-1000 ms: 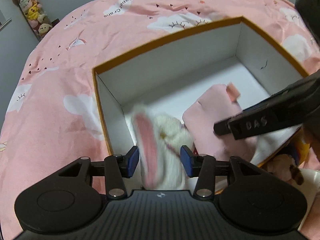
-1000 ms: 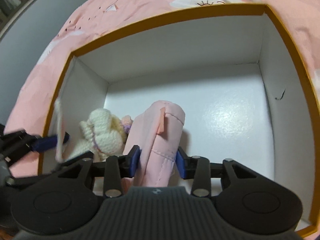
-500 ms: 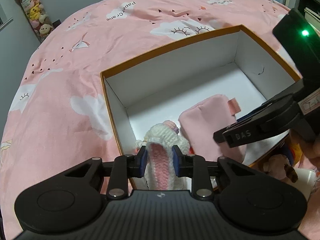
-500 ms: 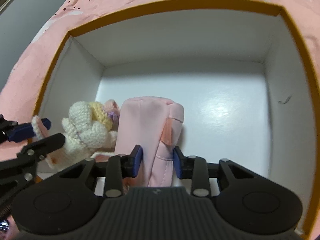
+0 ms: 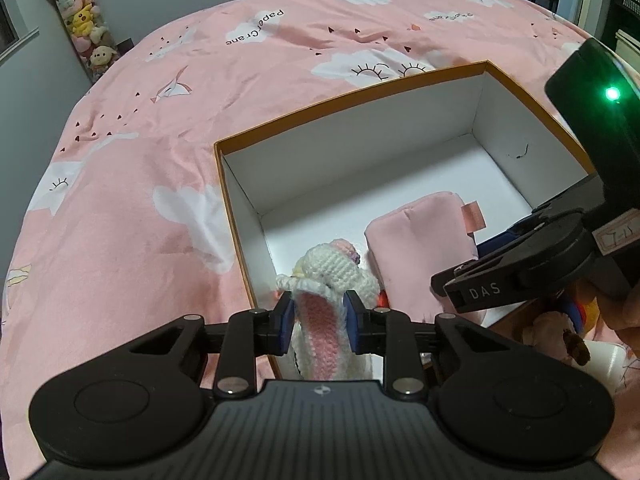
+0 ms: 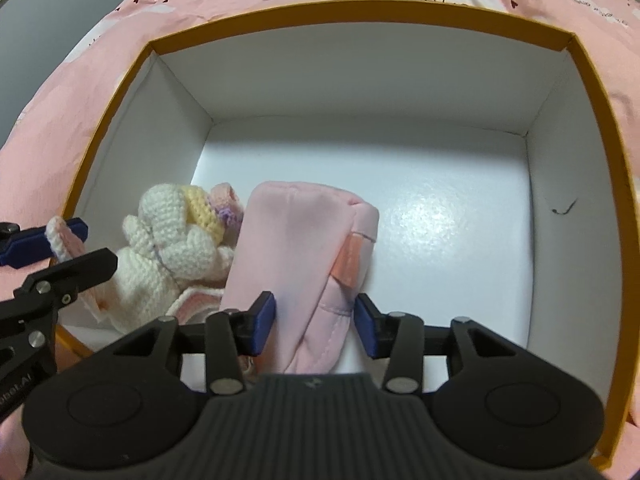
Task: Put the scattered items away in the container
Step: 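Lower the pouch and bunny into the box and open both tools, then withdraw both tools from the box back toward the remaining pile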
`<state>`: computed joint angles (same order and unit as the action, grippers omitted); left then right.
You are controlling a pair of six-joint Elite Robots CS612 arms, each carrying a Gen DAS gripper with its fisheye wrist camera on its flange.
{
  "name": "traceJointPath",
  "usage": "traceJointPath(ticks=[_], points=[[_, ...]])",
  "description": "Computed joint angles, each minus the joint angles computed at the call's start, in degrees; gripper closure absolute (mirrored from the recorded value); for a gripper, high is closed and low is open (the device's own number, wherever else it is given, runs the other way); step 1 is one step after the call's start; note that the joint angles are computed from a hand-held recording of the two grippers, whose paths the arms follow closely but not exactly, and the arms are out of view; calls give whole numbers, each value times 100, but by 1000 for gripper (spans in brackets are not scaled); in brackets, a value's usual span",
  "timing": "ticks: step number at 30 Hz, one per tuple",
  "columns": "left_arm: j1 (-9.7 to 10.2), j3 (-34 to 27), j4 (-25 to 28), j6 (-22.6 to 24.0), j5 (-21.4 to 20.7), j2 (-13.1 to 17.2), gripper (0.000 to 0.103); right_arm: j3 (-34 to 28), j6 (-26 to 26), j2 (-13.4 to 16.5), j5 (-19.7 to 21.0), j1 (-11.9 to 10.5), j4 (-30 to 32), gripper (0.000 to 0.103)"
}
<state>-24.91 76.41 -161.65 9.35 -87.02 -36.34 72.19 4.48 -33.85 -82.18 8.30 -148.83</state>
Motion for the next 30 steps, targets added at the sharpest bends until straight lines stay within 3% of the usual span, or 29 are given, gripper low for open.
traceJointPath(ticks=[2,9,15,19,23,26,30], points=[[-8,65,-33,-42,15,-47,73,137,-70,-79,-74,8,-157,50],[-30,323,-290,-177,-17,-216,72,596,-211,-324,-339,49,-954,47],[-11,665,-815,-369,-304,-406,72,1249,-189,-568,-517,69,-2407,46],[10,958,-1220,-450,-579,-576,71,1665,-260,-699,-456,58,-3493,46],[34,1262,-1555,-545,-784,-735,62,2100,-246,-859,-266,7,-4359,46],[40,1463,-1626,-553,-834,-829,54,2358,-178,-959,-178,-11,-4754,46],[31,1635,-1429,-466,-808,-899,52,2630,12,-1067,-46,-32,-4838,46]])
